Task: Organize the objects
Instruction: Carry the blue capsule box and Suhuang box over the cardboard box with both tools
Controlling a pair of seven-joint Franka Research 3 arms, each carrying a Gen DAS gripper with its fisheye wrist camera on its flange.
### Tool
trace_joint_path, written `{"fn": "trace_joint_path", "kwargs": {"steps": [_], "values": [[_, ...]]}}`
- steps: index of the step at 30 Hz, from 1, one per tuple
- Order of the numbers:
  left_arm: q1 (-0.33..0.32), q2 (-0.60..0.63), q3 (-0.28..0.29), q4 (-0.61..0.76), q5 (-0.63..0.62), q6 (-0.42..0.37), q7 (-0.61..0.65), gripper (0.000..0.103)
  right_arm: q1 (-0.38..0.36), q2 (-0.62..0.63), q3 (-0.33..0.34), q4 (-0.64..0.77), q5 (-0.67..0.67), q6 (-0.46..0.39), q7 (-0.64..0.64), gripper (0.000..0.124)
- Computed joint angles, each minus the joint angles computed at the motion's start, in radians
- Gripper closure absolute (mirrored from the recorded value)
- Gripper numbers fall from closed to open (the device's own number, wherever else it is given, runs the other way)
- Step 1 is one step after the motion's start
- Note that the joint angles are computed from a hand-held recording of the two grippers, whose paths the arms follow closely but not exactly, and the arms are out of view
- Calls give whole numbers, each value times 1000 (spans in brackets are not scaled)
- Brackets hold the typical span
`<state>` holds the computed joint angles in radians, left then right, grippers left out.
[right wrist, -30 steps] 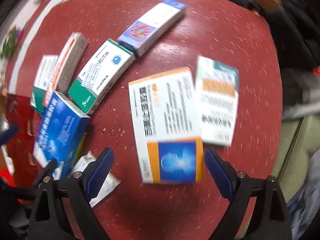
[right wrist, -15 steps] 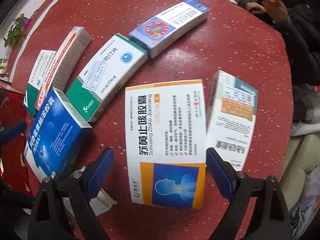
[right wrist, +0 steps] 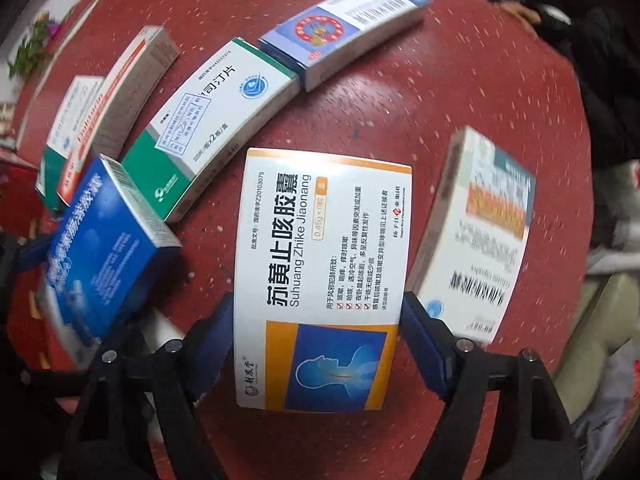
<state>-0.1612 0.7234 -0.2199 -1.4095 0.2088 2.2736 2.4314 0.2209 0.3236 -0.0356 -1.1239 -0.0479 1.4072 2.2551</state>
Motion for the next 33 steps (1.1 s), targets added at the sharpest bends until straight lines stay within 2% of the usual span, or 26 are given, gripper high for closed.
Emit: {"fn": "trace_joint_path", "kwargs": {"steps": [2, 3, 8, 13, 19, 23, 27, 31, 33], "values": [[15, 13, -9, 42, -35, -69, 3, 18, -13, -76, -3, -101, 43, 62, 50, 45], [23, 10, -12, 43, -47, -78, 5, 18, -22, -125, -2, -165, 70, 103, 81, 45], [106, -94, -45, -78, -138, -42, 75, 18, -54, -331, 17, -419, 170, 244, 207, 45], [190, -235, -59, -230, -240, -73, 208, 18, -60, -526, 59, -631, 265, 311, 329, 45], [207, -358, -27, -346, -296, -112, 299, 18, -46, -698, 119, -791, 363, 355, 510, 45], [238, -441, 4, -413, -350, -121, 397, 18, -34, -721, 147, -796, 374, 361, 582, 45], [254, -417, 23, -332, -410, -154, 427, 18, -11, -659, 162, -739, 346, 379, 587, 45], [276, -363, 34, -221, -463, -180, 386, 18, 13, -485, 171, -563, 277, 390, 557, 45], [288, -331, 39, -167, -473, -195, 349, 18, 32, -426, 162, -479, 252, 368, 530, 45]]}}
